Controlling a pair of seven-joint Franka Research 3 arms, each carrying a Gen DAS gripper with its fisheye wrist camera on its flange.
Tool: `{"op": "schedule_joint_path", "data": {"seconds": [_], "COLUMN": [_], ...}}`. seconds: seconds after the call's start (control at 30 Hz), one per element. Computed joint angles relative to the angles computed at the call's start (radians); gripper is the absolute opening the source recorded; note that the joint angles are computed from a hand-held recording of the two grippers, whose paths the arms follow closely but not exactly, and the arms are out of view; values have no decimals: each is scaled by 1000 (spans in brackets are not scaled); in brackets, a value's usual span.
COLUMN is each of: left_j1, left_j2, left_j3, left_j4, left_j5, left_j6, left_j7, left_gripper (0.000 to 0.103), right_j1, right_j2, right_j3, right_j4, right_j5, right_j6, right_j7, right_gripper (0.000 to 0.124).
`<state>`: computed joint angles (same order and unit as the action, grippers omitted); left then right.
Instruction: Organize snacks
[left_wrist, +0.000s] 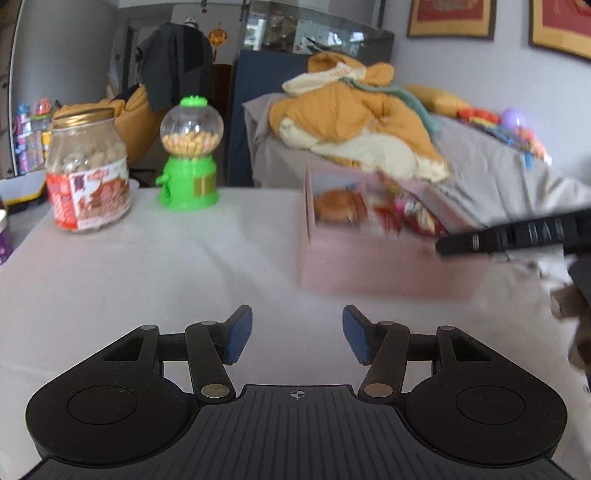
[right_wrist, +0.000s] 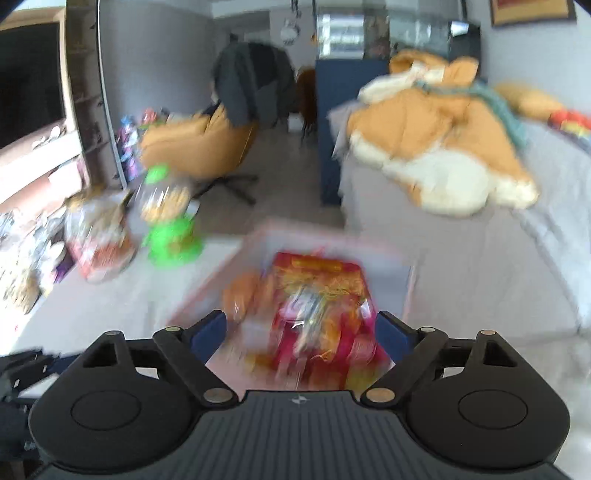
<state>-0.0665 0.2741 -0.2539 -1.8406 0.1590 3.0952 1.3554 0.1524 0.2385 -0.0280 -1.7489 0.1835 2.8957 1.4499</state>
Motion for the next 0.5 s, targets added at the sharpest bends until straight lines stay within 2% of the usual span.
{"op": "schedule_joint_path", "data": {"seconds": [0.07,0.1,0.17,0.2,0.27,0.3,0.4,0.5], "left_j1": [-100,-115,-78,-85,-160,-175,-182,-198], "left_j2": [-22,-27,-28,-25,-25,-26,-20,-20], "left_j3": [119,136,86,88,176,192,200,217], "left_j4": [-39,-49,-63,-63,-60,-54,-36,-29], "left_j5": [102,132,95,84,207,238,306,389], "left_j6": [20,18,4,-7,-12,-23,-49,-69], "left_j7": [-103,-142,-134,-134,-236,-261,-316,-377], "left_gripper": [60,60,60,60,60,60,59,60], "right_j1": [8,24,64,88,127,142,158,181], "right_j2": [-48,-65,-97,-104,-112,-109,-99,-85], "right_j3": [12,4,-23,-47,-91,-109,-142,-177], "right_j4": [-106,-151,-230,-256,-293,-296,-304,-268], "right_j5": [10,-12,-93,-165,-318,-392,-543,-692], "right_j6": [18,34,60,69,91,91,111,54], "right_j7": [-8,19,114,187,336,409,567,750], "right_gripper": [88,88,88,88,88,88,92,103]}}
